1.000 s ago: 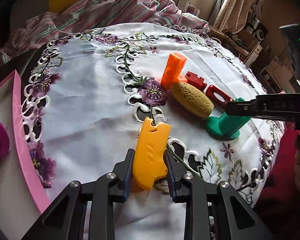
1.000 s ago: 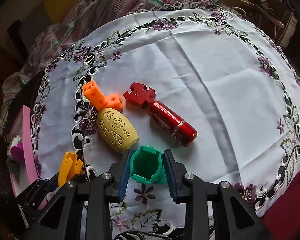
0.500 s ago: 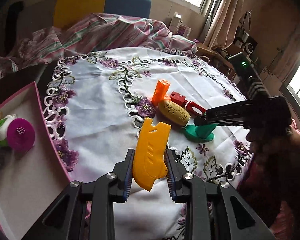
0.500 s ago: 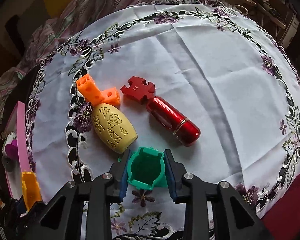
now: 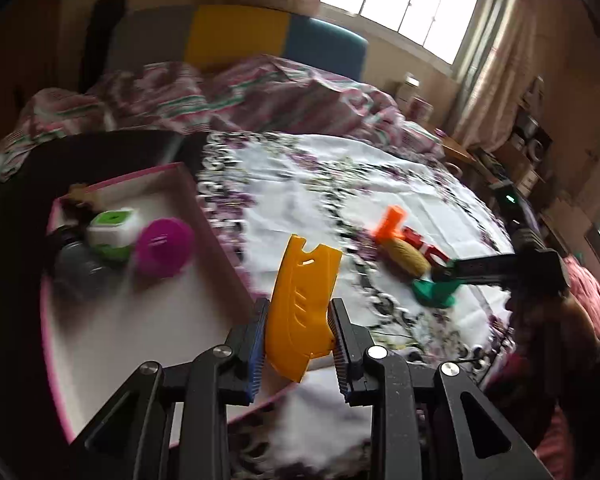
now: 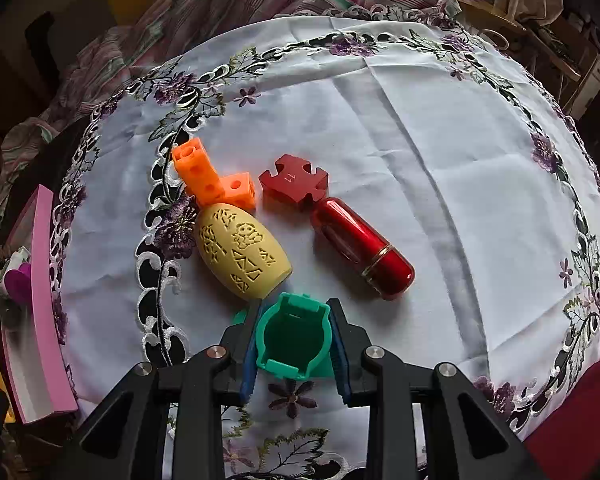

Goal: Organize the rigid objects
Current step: 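Carry the yellow flat piece into the tray and open the left tool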

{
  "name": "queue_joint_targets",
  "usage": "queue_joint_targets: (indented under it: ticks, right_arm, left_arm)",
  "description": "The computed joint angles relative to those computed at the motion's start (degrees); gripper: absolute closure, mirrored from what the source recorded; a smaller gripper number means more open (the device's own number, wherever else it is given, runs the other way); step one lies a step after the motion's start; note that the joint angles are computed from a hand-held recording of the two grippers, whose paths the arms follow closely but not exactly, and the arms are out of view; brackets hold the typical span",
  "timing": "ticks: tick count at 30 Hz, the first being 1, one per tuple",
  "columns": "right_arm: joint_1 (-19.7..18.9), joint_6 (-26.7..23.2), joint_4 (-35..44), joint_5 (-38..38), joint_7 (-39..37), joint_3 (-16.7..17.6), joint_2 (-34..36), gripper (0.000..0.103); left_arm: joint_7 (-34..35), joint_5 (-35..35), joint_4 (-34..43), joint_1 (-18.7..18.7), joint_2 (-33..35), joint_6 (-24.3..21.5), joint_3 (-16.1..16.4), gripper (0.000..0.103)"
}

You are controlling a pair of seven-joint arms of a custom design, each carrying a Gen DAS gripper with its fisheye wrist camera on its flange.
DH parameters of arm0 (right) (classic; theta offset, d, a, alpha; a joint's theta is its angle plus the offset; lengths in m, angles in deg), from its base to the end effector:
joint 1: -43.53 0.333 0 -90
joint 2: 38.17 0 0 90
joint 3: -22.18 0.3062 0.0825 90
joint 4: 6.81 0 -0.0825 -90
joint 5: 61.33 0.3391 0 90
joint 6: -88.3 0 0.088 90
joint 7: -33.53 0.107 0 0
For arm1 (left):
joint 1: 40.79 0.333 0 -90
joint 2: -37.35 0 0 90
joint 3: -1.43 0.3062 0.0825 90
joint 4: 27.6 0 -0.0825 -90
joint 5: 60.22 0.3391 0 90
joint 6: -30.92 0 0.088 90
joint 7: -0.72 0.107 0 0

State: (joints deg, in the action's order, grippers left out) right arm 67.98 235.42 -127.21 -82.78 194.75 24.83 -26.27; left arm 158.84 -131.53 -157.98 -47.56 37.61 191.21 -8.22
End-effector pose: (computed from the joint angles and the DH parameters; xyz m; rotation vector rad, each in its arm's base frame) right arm 0.4980 0.2603 0.3668 -1.4764 2.4416 -0.3077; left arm 0.4956 -0.0998 0.4070 -1.5396 2.2675 -1.1332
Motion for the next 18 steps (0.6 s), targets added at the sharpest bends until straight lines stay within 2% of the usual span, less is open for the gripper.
queue_joint_targets:
  ticks: [2,9,18]
  right_arm:
    - [0.1,0.5,-0.3,-0.2,0.2,0.0,-0.1,0.073]
    - [0.3,1.7,-0.4,-1.2,0.6,-0.1,-0.1,0.073]
    - [0.3,3.6,-1.3,-3.4,2.7,-0.5,-0.7,0.073]
  left_arm:
    - [-2.7,1.5,0.6,1.1,1.1,1.1,1.0,0.074]
    - [-22.3,16.4,4.8,7.1,8.7,3.0,3.1,0.074]
    - [-35.2,29.9,6.2,10.4,12.3,5.5,1.1,0.073]
